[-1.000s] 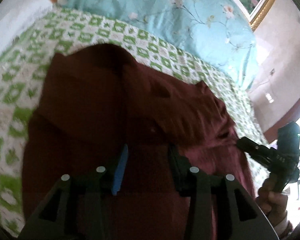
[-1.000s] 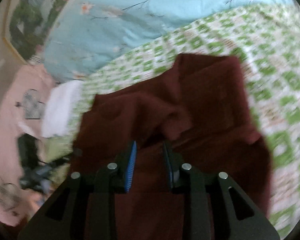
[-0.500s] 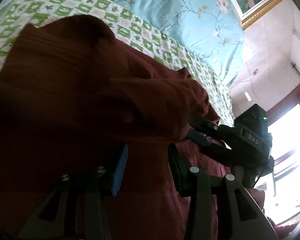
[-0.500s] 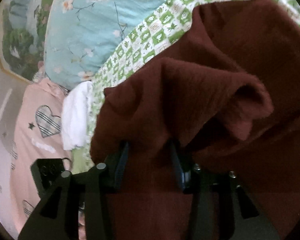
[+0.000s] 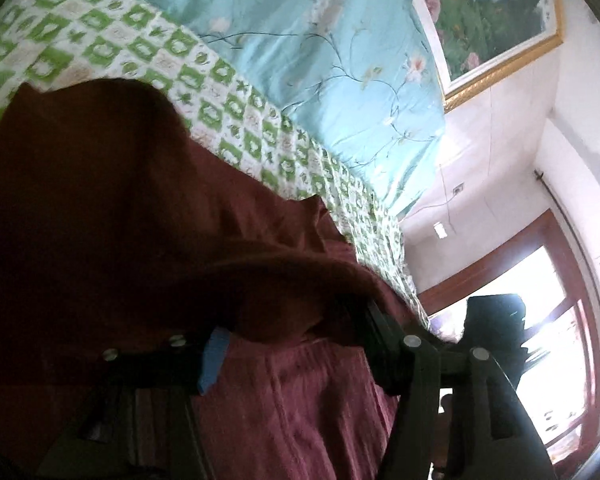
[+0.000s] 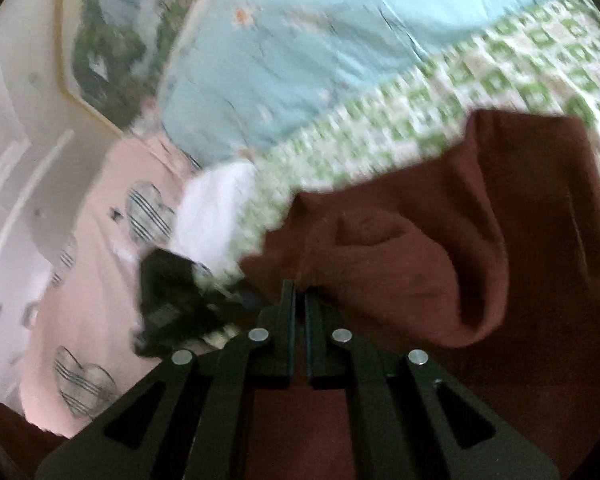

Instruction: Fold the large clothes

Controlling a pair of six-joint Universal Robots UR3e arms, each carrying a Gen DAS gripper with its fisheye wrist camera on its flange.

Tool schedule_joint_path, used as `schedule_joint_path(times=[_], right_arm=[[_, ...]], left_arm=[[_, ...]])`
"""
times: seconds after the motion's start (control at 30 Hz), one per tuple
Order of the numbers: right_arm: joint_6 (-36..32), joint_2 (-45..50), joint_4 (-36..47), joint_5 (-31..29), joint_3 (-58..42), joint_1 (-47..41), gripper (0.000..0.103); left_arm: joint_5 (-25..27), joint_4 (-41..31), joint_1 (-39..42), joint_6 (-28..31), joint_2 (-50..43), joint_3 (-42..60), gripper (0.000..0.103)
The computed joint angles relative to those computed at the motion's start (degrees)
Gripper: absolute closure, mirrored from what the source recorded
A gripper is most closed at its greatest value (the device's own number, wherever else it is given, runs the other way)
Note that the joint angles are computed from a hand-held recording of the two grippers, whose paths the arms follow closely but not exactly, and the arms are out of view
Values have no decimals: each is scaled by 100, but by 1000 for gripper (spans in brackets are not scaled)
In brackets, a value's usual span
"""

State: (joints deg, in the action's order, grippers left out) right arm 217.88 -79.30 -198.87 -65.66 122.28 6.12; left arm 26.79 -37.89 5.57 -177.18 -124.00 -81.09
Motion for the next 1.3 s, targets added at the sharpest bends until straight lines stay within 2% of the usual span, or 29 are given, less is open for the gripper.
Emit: schedule_joint_path(times=[0.1, 0.23, 0.33, 0.37, 0.4, 0.43, 0.6, 0.67, 0.7, 0.73, 0.8, 0.87, 0.9, 0.97, 1.03, 1.17, 1.3], right_arm=[[17, 583, -39, 293, -17, 34, 99], [-370, 703, 795, 132, -361, 346, 96], [-403, 226, 367, 234, 164, 97, 91], [-361, 80, 198, 199, 330, -26, 85], [-279, -74, 69, 57, 457, -139, 78], [-159, -254, -30, -154, 602, -299, 76], [-56, -256, 661, -857, 366, -732, 75], [-51, -126, 795, -802, 298, -843, 75], [-52, -64, 826, -725, 289, -905, 75], [-24, 6, 778, -644, 305, -938, 75], [-35, 83, 738, -437, 281, -970, 79], [-150, -25, 684, -383, 300, -953, 97], [-167, -187, 492, -432, 451, -949, 99], [-162, -396, 335, -759, 522, -825, 99], [-252, -451, 616, -1210, 441, -687, 100], [-363, -55, 1011, -1435, 253, -633, 100], [-356, -197, 1107, -1862, 307, -483, 100]], left_arm=[[-168, -367, 93, 118, -83, -154, 43], [-283, -712, 279, 415, -3, -472, 43], [-215, -791, 361, 544, 80, -530, 43], [-139, -813, 349, 533, 56, -455, 43], [-70, -835, 315, 503, -10, -312, 43], [-14, -870, 283, 495, -55, -216, 43], [476, -1269, -35, 670, -185, 396, 44], [886, -1284, -207, 791, -130, 526, 59], [1203, -1200, -318, 808, -92, 572, 86], [1491, -1187, -407, 865, -67, 620, 97], [1747, -933, -453, 833, -13, 528, 97], [1786, -463, -353, 645, 150, 216, 97], [1722, -193, -257, 517, 249, 15, 97], [1668, 112, -117, 374, 366, -246, 97], [1862, 164, -101, 342, 348, -311, 97], [2162, 169, -170, 412, 258, -368, 97], [2289, 211, -208, 386, 313, -417, 96]])
